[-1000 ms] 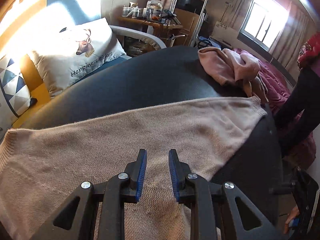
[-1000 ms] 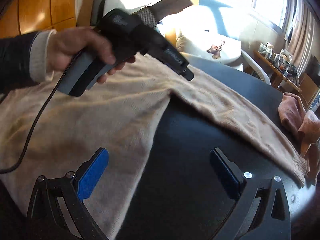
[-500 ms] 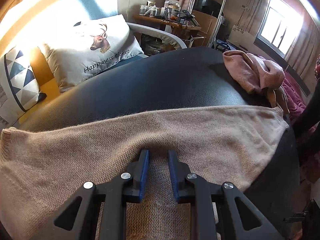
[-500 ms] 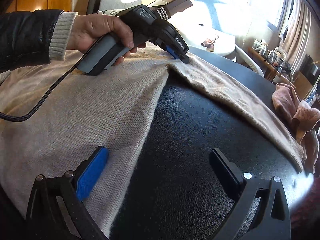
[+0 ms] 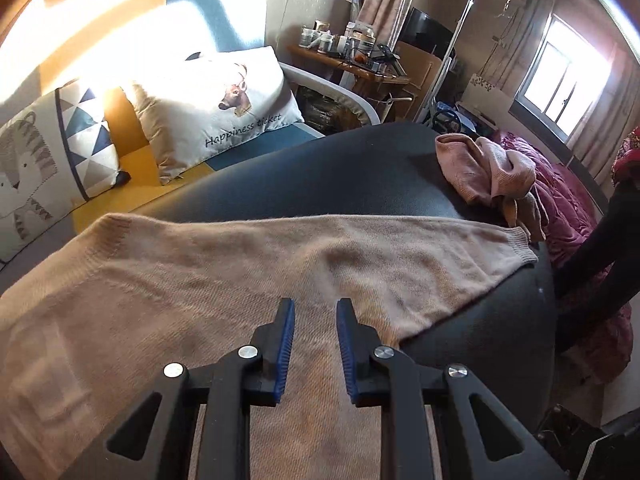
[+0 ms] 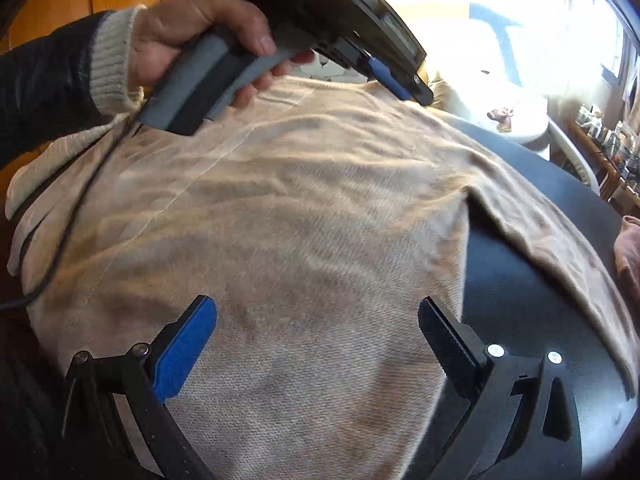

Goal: Fold clothes

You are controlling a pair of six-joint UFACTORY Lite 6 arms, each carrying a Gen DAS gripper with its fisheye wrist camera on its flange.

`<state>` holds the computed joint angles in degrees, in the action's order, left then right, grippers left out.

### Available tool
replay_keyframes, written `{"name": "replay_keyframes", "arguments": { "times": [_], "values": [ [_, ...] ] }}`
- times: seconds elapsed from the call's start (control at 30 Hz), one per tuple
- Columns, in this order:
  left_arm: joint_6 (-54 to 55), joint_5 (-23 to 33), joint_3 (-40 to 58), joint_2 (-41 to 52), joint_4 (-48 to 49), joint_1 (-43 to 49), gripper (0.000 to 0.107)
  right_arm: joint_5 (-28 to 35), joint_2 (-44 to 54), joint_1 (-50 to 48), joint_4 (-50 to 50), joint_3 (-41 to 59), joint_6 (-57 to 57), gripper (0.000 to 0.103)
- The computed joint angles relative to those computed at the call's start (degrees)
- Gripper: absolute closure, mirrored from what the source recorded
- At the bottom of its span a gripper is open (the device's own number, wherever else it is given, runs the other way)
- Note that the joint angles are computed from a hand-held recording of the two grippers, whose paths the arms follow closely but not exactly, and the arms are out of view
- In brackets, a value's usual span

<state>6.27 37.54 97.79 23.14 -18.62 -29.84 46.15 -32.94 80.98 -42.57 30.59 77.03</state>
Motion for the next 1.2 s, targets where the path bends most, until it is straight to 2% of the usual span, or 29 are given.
{"name": "replay_keyframes", "arguments": {
  "times": [0.07, 0.23, 0.37, 0.53, 0.63, 0.9, 0.93, 1.03, 1.2],
  "values": [
    [0.3, -2.6, -11.0, -8.5, -0.9, 1.5, 0.086, -3.2, -0.3, -0.6, 1.4, -3.0, -0.2, 0.001],
    [-2.6, -5.4, -29.2, -20.7, -2.4, 4.8, 0.086, -1.1, -6.2, 2.1, -0.2, -6.9, 3.3, 0.000],
    [-5.1, -7.3, -37.0, -26.6, -4.3, 5.6, 0.086, -1.0, -5.5, -0.4, 3.8, -5.0, -1.5, 0.000],
    [-7.0, -8.6, -44.8, -36.8, -6.7, 4.9, 0.086, 5.0, -3.9, 3.0, 0.9, 1.7, 6.7, 0.000],
    [-8.8, -8.6, -48.6, -41.3, -6.8, 4.5, 0.086, 5.6, 0.5, 4.5, -1.3, 4.5, 11.9, 0.000],
    [-12.2, -4.3, -60.4, -56.2, -6.0, 8.3, 0.086, 0.6, 10.2, 3.5, -0.7, 6.1, 15.7, 0.000],
    [-11.2, -3.2, -61.8, -58.1, -6.8, 9.9, 0.086, -0.5, 10.8, 2.9, -0.2, 5.6, 15.4, 0.000],
    [-5.5, 0.9, -65.6, -63.6, -10.4, 16.6, 0.086, 1.8, 12.1, 5.6, -2.7, 5.4, 16.0, 0.000],
    [6.6, 9.7, -70.1, -71.0, -16.9, 32.1, 0.086, 2.0, 11.3, 2.5, 5.4, 7.6, 5.9, 0.000]
  ]
}}
